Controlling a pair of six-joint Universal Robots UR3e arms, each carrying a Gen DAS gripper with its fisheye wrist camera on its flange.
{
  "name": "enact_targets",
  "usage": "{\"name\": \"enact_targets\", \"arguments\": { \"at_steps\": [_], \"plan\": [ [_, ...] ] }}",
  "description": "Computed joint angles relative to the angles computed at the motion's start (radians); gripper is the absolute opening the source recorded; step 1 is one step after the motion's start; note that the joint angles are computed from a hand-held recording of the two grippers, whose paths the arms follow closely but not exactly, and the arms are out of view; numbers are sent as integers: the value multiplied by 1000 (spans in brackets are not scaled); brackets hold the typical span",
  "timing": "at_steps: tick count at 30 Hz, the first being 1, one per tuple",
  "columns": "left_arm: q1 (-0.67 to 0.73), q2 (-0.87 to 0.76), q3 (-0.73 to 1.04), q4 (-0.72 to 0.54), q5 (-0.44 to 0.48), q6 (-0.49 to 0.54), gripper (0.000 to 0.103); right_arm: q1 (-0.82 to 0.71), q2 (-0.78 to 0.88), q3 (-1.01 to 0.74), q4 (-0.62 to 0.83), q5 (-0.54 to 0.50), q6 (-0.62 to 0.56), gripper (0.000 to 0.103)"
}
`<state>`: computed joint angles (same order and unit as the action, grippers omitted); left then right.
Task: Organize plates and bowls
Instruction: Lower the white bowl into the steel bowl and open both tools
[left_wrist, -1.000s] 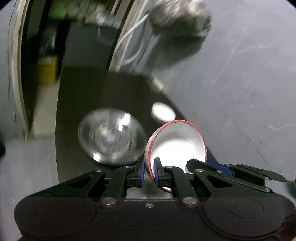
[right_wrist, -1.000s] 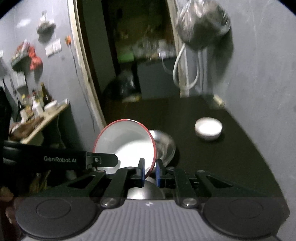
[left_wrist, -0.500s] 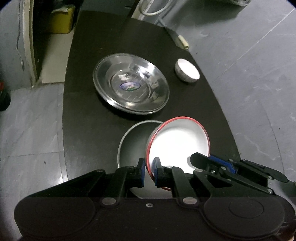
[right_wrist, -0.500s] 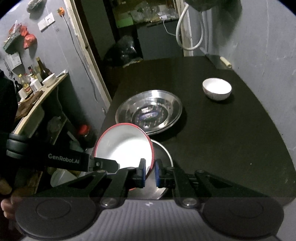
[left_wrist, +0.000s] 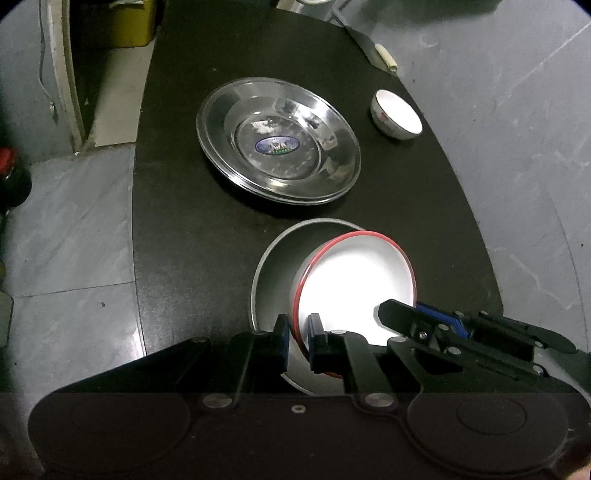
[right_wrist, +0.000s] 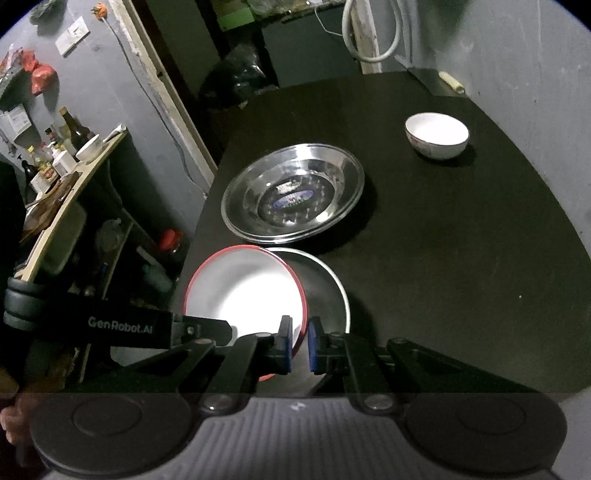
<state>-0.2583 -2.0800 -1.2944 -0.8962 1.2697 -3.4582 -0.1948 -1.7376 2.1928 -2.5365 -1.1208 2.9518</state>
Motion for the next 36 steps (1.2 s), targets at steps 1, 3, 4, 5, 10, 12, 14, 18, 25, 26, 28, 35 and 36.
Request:
{"name": "enact_targets", "arguments": {
  "at_steps": [1,3,4,5,10,12,14,18,25,26,28,35,36],
  "plan": [
    [-2,-9,15,-14,2,3,11,0,9,-5,2,-2,1,9],
    [-4,-22,35,-31,5,8,11,1,22,-17,13,-8,1,9],
    [-6,-29,45,-37,7,9,11,5,25,-21,14,-13,3,9],
    [-8,-35,57,-46,11,13,11,8,30,-26,16,-18,2,9],
    [-12,-60,101,-86,22,21,12,32,61,-58,28,-46,2,9],
    [-14,-66,112,-92,25,23,12,43,72,-72,37,-58,7,9],
    [-16,-70,122,-102,30,25,12,48,81,-80,40,-65,9,9],
    [-15,-65,122,-97,49,15,12,53,96,-96,42,-87,20,9],
    [-18,-61,123,-83,71,13,12,53,102,-103,47,-89,24,8],
    [-21,-56,120,-75,81,14,13,53,101,-102,44,-92,25,8],
    [-23,-44,110,-59,94,18,13,52,93,-97,36,-96,28,8],
    [-33,5,66,30,158,15,26,46,49,-60,-19,-99,28,9],
    [-31,12,54,55,158,13,27,43,41,-50,-37,-97,30,10]
  ]
}}
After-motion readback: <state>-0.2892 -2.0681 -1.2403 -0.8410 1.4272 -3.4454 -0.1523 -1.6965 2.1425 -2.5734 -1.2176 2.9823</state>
